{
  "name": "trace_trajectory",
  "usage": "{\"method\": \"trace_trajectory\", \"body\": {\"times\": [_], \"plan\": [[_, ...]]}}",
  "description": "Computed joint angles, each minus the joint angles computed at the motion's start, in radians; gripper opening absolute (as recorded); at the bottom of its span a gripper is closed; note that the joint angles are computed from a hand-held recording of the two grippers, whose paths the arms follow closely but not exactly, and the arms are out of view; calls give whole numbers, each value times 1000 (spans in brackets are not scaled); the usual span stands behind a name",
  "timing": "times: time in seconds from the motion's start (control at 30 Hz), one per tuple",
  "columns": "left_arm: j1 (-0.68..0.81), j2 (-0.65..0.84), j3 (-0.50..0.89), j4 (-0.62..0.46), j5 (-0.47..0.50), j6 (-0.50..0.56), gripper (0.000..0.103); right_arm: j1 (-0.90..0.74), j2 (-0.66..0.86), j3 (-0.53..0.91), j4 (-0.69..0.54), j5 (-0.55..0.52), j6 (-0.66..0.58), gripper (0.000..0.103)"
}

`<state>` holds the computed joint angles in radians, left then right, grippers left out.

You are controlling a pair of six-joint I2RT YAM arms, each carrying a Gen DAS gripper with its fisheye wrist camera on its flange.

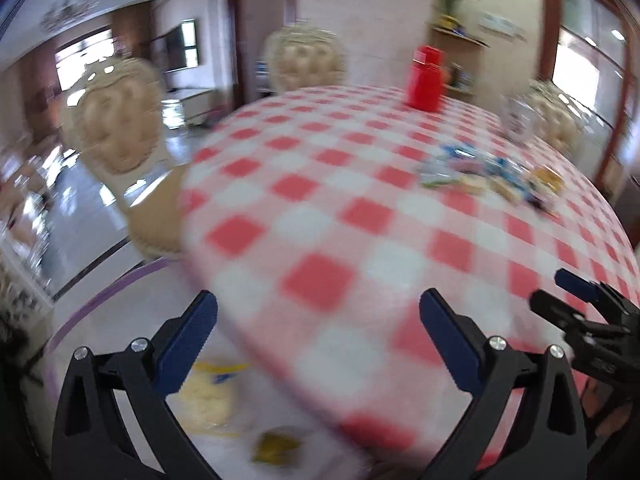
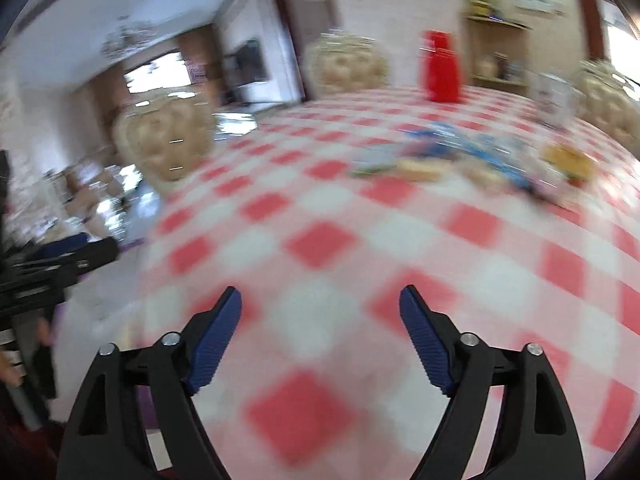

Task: Organize snacks
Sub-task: 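Move both open tools back over the snacks on the table, then grasp the white wrapped cake packet with the right tool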

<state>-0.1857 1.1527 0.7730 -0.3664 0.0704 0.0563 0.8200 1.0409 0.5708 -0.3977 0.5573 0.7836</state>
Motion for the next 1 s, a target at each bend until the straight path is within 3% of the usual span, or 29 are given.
{"method": "trace_trajectory", "body": {"times": [0.17,0.3,0.4,0.53,0.67,0.8,1.0], "plan": [[-309,331,219,39,-113,-156,101,-324,-261,-116,-83,-142,-52,86],[-438,576,412,81,-173,-256,101,-727,-316,-148,-63,-357,-260,86],[-506,779,630,56,-196,-292,101,-983,-123,-99,62,-489,-398,86],[-533,990,914,-28,-196,-299,101,-1096,166,32,180,-594,-492,86],[-502,1132,1120,-81,-136,-372,101,-1163,325,137,257,-684,-512,86],[-472,1186,1187,-100,-75,-434,101,-1206,469,250,285,-762,-494,78],[-480,1186,1194,-106,-86,-391,101,-1156,590,382,200,-701,-537,69]]}}
